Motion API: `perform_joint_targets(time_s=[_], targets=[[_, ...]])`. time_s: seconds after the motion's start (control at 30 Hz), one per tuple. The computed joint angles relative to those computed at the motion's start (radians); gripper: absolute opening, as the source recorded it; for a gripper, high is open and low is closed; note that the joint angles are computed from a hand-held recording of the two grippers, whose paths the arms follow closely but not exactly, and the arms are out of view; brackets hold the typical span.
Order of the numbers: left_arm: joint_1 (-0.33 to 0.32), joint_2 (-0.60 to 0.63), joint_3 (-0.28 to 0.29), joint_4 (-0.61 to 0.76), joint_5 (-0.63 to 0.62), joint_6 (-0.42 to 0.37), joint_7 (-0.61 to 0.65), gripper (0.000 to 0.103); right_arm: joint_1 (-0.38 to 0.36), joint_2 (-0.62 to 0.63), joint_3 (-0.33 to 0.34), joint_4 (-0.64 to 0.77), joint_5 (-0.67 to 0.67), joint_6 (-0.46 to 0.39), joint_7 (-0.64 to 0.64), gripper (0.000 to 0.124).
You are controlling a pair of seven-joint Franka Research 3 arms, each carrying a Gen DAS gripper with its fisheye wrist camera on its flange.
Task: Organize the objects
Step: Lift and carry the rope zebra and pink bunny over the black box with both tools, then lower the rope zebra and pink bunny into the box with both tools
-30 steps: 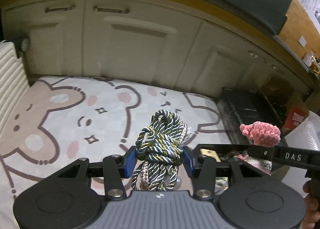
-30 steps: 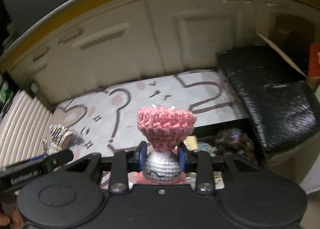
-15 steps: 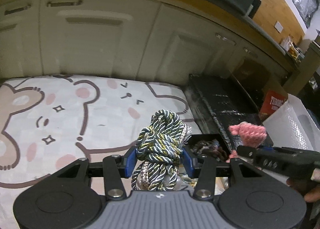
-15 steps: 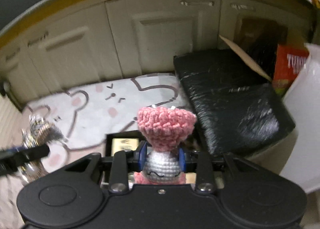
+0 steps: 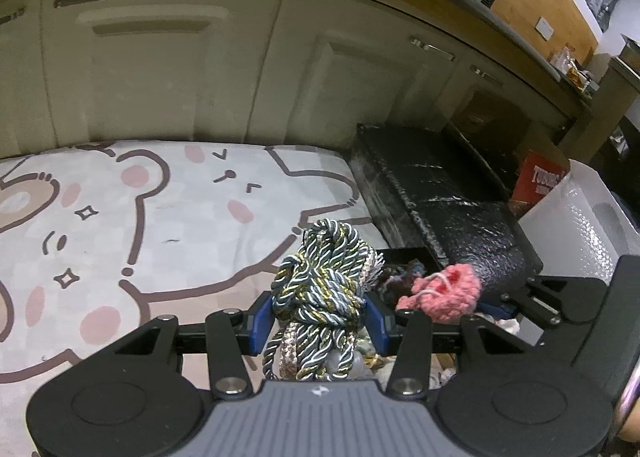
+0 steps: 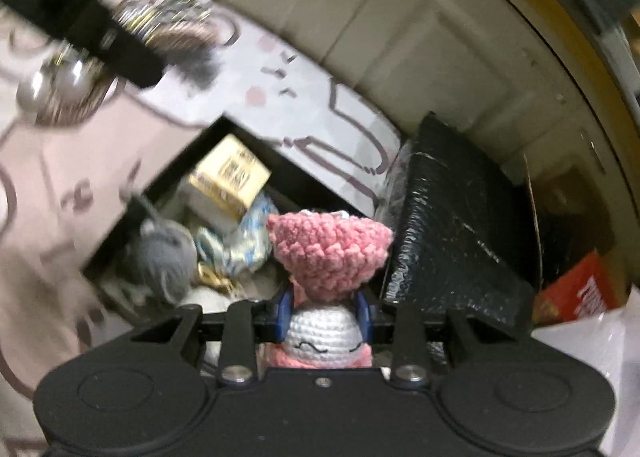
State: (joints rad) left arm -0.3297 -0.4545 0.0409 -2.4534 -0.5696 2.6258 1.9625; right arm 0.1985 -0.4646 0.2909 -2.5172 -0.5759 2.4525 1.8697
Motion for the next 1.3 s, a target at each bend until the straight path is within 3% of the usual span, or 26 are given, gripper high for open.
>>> perform_joint_targets(time_s=[0.17,0.23,0.27,0.3,0.43,0.57,0.7,0.83,0.93,1.13,1.3], targets=[[-0.024,0.012,0.006,0.000,-0.034,0.025,0.031,0.049,0.004,-0.012,0.005,-0.040,-0.084,0.055,-0.085,0.036],[-0.029,0.017,0.006,0.003,-0.050,0.023,0.035,0.049,0.017,-0.018,-0.007,-0.047,-0.058,0.074,-0.111,0.051],[-0.031,0.021,0.005,0.004,-0.055,0.022,0.038,0.049,0.026,-0.022,-0.018,-0.050,-0.023,0.083,-0.117,0.071],[-0.030,0.026,0.001,0.006,-0.058,0.023,0.038,0.049,0.027,-0.032,-0.024,-0.056,0.004,0.098,-0.112,0.079],[-0.027,0.046,-0.012,0.014,-0.069,0.022,0.030,0.049,-0.020,-0.072,-0.022,-0.064,0.090,0.133,-0.029,0.064],[-0.024,0.063,-0.024,0.021,-0.076,0.019,0.032,0.049,-0.074,-0.083,-0.010,-0.056,0.168,0.135,0.087,0.035],[-0.026,0.084,-0.028,0.034,-0.106,0.000,0.038,0.049,-0.074,-0.067,-0.044,-0.059,0.264,0.159,0.142,0.023],[-0.020,0.110,-0.037,0.052,-0.138,-0.036,0.050,0.049,-0.032,-0.026,-0.102,-0.066,0.381,0.189,0.087,0.019],[-0.012,0.126,-0.050,0.060,-0.164,-0.056,0.067,0.049,-0.023,0.012,-0.110,-0.059,0.413,0.163,0.027,0.019],[0.003,0.148,-0.081,0.077,-0.157,-0.111,0.126,0.049,-0.073,0.002,-0.096,-0.083,0.443,0.209,0.116,0.020],[0.023,0.178,-0.113,0.102,-0.096,-0.199,0.133,0.049,-0.051,-0.014,-0.135,-0.105,0.541,0.232,0.107,0.020]])
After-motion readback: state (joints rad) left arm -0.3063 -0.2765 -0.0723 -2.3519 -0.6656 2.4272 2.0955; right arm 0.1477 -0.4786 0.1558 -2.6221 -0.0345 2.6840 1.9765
